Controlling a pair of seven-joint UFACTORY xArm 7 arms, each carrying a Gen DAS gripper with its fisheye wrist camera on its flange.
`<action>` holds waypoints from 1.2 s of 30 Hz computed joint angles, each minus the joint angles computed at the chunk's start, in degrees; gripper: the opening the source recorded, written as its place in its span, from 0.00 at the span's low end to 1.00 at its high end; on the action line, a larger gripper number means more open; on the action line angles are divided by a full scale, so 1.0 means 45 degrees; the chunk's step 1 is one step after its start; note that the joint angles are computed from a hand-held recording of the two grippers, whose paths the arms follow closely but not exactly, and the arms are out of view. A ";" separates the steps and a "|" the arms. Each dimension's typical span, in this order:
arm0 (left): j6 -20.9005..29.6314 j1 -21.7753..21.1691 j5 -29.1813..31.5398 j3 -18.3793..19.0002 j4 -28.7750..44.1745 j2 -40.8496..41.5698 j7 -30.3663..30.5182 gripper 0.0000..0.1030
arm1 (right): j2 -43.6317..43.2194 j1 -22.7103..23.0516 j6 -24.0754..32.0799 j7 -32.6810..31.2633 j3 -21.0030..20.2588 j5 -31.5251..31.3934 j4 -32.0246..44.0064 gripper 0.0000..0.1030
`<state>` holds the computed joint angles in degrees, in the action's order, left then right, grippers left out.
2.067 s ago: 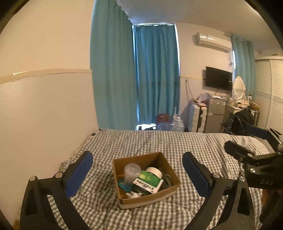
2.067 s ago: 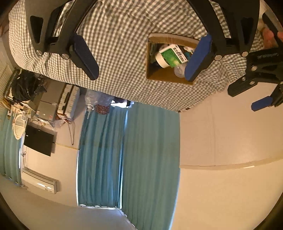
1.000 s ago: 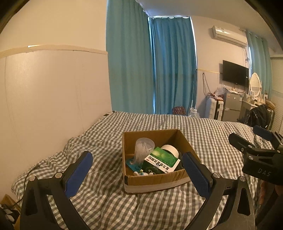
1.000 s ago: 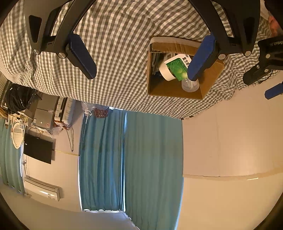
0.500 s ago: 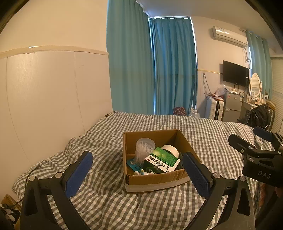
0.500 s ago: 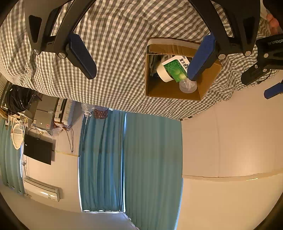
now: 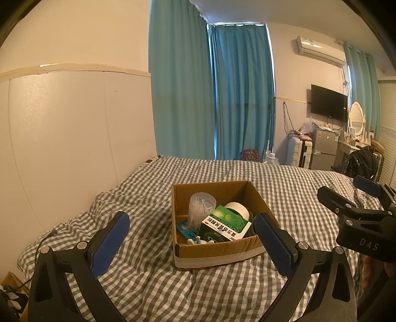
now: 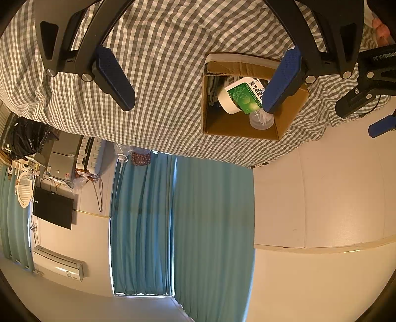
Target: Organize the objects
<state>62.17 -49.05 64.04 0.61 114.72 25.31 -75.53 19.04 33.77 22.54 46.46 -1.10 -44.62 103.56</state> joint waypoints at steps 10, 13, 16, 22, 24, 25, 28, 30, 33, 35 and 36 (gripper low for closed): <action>0.0057 -0.0005 -0.0072 0.0020 0.0045 0.0025 0.0013 1.00 | -0.0014 0.0004 0.0047 -0.0036 0.0034 0.0075 -0.0002 1.00; -0.0183 0.0064 -0.0093 -0.0018 -0.0077 -0.0050 -0.0018 1.00 | -0.0006 0.0010 0.0096 -0.0080 0.0046 0.0100 0.0003 1.00; -0.0102 0.0041 -0.0060 -0.0016 -0.0072 -0.0045 -0.0029 1.00 | 0.0015 0.0020 0.0128 -0.0109 0.0057 0.0135 0.0038 1.00; 0.0072 0.0043 -0.0032 0.0010 -0.0107 -0.0071 -0.0183 1.00 | 0.0034 0.0049 0.0247 -0.0162 0.0075 0.0175 0.0080 1.00; 0.0174 0.0030 0.0019 0.0008 -0.0141 -0.0096 -0.0266 1.00 | 0.0040 0.0031 0.0251 -0.0210 0.0097 0.0239 0.0081 1.00; 0.0172 0.0038 0.0039 -0.0004 -0.0166 -0.0118 -0.0291 1.00 | 0.0064 0.0041 0.0276 -0.0228 0.0102 0.0256 0.0106 1.00; 0.0200 0.0061 0.0058 -0.0051 -0.0179 -0.0134 -0.0287 1.00 | 0.0119 0.0085 0.0328 -0.0268 0.0092 0.0269 0.0167 1.00; 0.0233 0.0070 0.0055 -0.0071 -0.0174 -0.0124 -0.0216 1.00 | 0.0145 0.0122 0.0360 -0.0291 0.0077 0.0250 0.0205 1.00; 0.0200 0.0091 0.0032 -0.0094 -0.0187 -0.0148 -0.0192 1.00 | 0.0141 0.0152 0.0368 -0.0289 0.0060 0.0226 0.0211 1.00; 0.0192 0.0083 0.0061 -0.0095 -0.0220 -0.0184 -0.0235 1.00 | 0.0134 0.0159 0.0370 -0.0258 0.0050 0.0223 0.0200 1.00; 0.0204 0.0076 0.0067 -0.0103 -0.0217 -0.0189 -0.0250 1.00 | 0.0141 0.0150 0.0375 -0.0278 0.0066 0.0251 0.0206 1.00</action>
<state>63.09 -48.70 64.34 0.15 113.75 24.46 -76.66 19.67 34.44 24.23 45.21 -0.81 -43.49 104.49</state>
